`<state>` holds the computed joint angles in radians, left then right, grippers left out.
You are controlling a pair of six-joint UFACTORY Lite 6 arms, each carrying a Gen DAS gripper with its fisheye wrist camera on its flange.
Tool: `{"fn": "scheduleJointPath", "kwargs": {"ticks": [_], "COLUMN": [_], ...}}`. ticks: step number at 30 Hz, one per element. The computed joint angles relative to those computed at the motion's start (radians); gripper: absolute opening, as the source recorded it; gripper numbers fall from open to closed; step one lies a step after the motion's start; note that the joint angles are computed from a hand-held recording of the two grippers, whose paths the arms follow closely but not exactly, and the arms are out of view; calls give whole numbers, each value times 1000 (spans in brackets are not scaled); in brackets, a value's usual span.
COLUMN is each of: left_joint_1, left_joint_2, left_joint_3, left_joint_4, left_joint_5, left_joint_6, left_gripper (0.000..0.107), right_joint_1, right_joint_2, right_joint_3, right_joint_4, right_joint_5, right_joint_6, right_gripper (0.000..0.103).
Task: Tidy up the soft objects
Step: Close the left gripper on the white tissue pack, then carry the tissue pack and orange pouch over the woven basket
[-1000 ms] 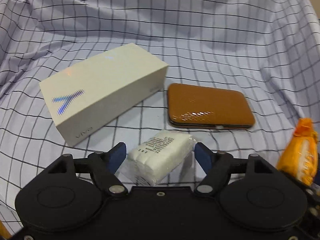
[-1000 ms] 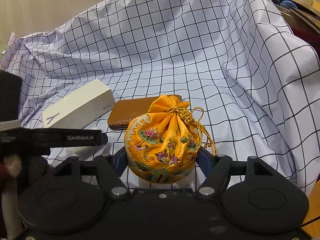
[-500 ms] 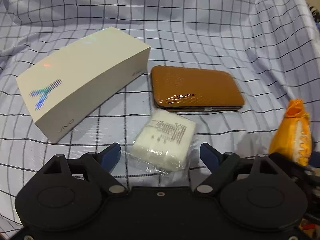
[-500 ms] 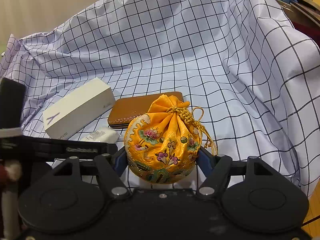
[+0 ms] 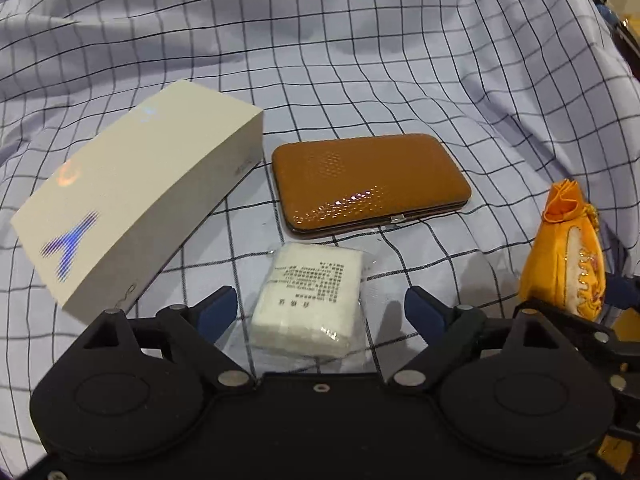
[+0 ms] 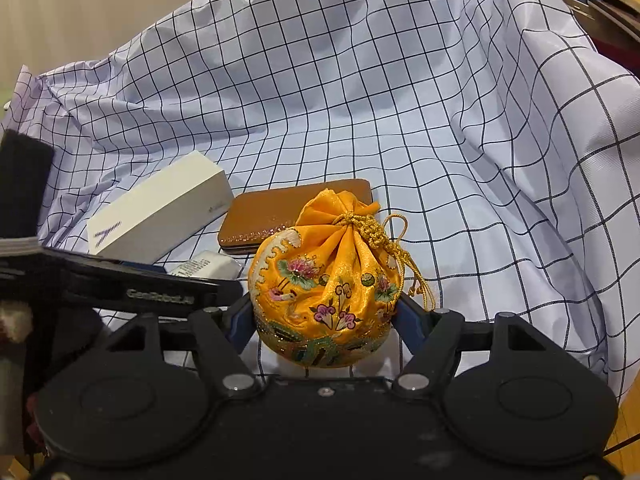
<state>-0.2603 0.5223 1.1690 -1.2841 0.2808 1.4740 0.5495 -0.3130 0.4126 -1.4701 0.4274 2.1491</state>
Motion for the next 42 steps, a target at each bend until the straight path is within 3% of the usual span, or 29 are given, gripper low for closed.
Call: {"fn": "scheduleJointPath", "kwargs": {"ticks": [4, 7, 12, 18, 30, 42], "left_joint_1": [16, 32, 56, 96, 207, 324], "left_joint_2": [80, 88, 74, 10, -464, -964], "left_joint_3": [82, 90, 87, 32, -354, -739], "left_joint_4": [103, 72, 61, 44, 74, 224], "left_joint_5": [61, 85, 102, 125, 140, 185], "left_joint_6": [-128, -104, -101, -125, -162, -287], "left_gripper": [87, 81, 51, 49, 50, 50], "right_joint_1": [-3, -5, -3, 51, 397, 956], "right_joint_2": [2, 3, 7, -32, -227, -281], "right_joint_3": [6, 10, 14, 16, 7, 3], "right_joint_4": [12, 20, 37, 111, 332, 484], "right_joint_5": [-3, -1, -6, 44, 326, 649], "right_joint_6": [-15, -25, -35, -98, -182, 61], "right_gripper": [70, 70, 70, 70, 70, 70]}}
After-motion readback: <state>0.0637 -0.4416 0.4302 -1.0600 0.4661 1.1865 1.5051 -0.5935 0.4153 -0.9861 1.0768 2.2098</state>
